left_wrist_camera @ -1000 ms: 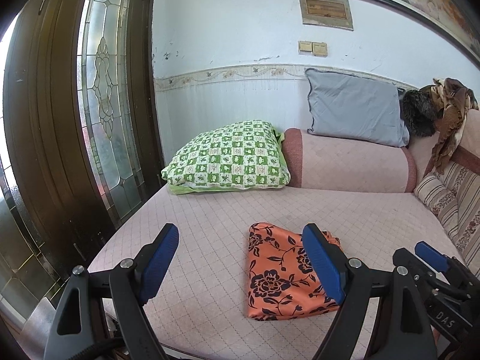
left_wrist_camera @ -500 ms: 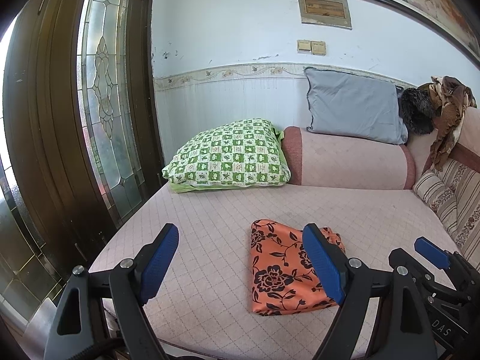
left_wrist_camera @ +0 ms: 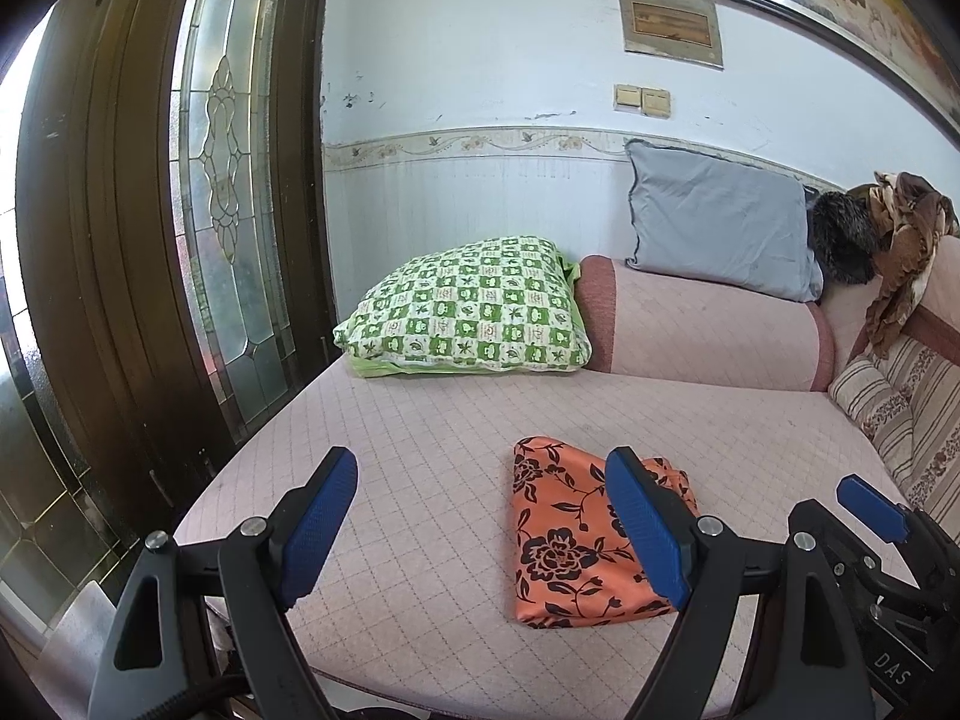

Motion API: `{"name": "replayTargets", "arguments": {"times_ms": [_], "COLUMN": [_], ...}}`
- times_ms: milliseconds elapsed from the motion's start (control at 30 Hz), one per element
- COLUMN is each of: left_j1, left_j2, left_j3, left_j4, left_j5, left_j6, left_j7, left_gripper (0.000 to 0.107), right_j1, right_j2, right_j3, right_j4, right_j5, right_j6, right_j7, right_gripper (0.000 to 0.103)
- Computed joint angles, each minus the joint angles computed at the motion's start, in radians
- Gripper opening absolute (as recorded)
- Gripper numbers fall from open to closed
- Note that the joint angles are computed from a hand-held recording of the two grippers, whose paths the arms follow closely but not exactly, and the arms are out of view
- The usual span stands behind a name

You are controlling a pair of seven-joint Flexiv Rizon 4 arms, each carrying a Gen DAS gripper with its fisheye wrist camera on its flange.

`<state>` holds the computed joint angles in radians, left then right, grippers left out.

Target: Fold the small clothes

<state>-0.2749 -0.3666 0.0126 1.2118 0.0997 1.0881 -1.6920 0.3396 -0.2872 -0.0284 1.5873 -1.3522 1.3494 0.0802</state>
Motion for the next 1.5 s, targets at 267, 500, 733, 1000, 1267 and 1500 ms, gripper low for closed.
{"name": "replayTargets", "arguments": {"times_ms": [267, 500, 733, 1000, 1267, 1500], "left_j1": [0.006, 0.012, 0.017, 0.022, 0.025, 0.029], "left_j2": [-0.013, -0.023, -0.036, -0.04, -0.046, -0.056], "left_j3": [0.005, 0.005, 0.005, 0.002, 0.003, 0.002], "left_j4": [-0.011, -0.016, -0.021, -0.018, -0.013, -0.016], "left_j5": [0.001, 0.001, -0.005, -0.02, -0.031, -0.036], "left_j6": [-0.02, -0.033, -0.04, -0.043, -0.049, -0.058], "left_j7": [-0.004, 0.005, 0.016, 0.028, 0.025, 0.029], "left_gripper": [0.085, 0.085, 0.085, 0.085, 0.085, 0.085], "right_j1": [0.009, 0.022, 0.042, 0.062, 0.074, 0.083], "right_j2": [-0.016, -0.033, -0.048, -0.059, -0.071, -0.086], "right_j3": [0.0, -0.007, -0.021, -0.036, -0.041, -0.046], "right_j4": [-0.009, -0.022, -0.029, -0.035, -0.036, -0.041], "right_j5": [0.032, 0.083, 0.14, 0.17, 0.205, 0.247], "right_j6": [0.004, 0.013, 0.017, 0.015, 0.011, 0.008], "right_j7": [-0.033, -0.08, -0.126, -0.147, -0.174, -0.203], "right_gripper": [0.07, 0.07, 0.07, 0.07, 0.07, 0.07]}}
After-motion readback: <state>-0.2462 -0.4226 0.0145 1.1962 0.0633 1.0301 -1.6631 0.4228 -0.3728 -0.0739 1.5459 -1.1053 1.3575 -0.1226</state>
